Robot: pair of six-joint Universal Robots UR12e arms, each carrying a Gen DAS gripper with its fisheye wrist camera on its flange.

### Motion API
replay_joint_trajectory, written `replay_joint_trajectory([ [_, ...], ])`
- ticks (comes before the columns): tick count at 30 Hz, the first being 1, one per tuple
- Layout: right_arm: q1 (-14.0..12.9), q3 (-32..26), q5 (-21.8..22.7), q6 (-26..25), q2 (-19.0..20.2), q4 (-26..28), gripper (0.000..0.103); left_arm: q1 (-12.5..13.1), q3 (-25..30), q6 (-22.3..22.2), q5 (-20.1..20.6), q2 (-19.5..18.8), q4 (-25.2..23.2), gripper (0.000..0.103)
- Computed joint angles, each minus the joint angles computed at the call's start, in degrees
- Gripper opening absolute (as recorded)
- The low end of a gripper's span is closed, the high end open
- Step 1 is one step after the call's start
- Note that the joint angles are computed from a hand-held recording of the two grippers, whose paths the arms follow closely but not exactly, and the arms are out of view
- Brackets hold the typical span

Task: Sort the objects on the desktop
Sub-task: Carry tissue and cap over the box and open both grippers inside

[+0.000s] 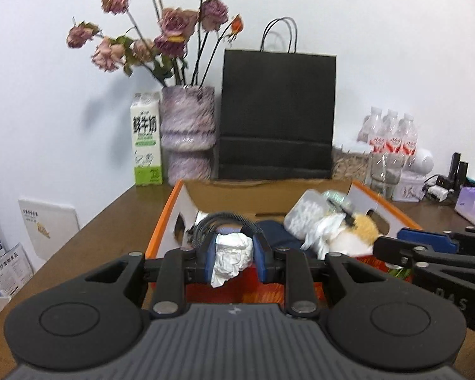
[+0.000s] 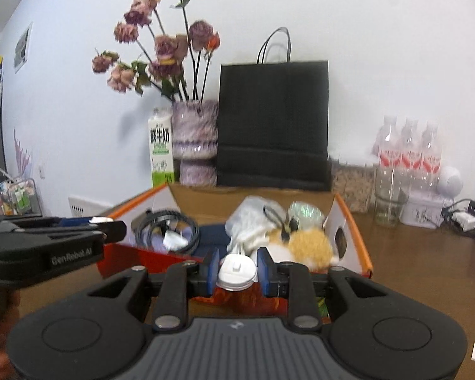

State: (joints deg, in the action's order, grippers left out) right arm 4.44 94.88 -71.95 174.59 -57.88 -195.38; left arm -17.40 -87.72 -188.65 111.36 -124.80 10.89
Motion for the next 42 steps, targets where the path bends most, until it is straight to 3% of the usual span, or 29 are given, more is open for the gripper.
replay_joint_trajectory([
  [6,-0.03,-3.02,-0.38,2.05,1.14,0.09,0.024,-0.30,4.29,0.76,0.51,-1.82,-0.54,0.025],
  [17,-0.47,-9.41,-1.94,2.53,5.22,1.86,0.024,0.63,10.22,-1.93,2.63,-5.45,-3.11,0.025],
  [30,-0.50,-11.87,-4.08,2.41,7.76,3.55,0.024,1.07,11.40,1.18,3.31,-7.80,-5.49,0.025],
  [39,-0.46,-11.49,-3.87,1.95,7.63,3.59,0.024,0.58,11.58,3.45,5.14,-8.35,-3.67,0.026],
  [42,-0.56,-11.42,-3.75,2.86,7.54,3.69,0.027,0.46,11.65,4.27,5.41,-8.50,-2.75,0.031],
])
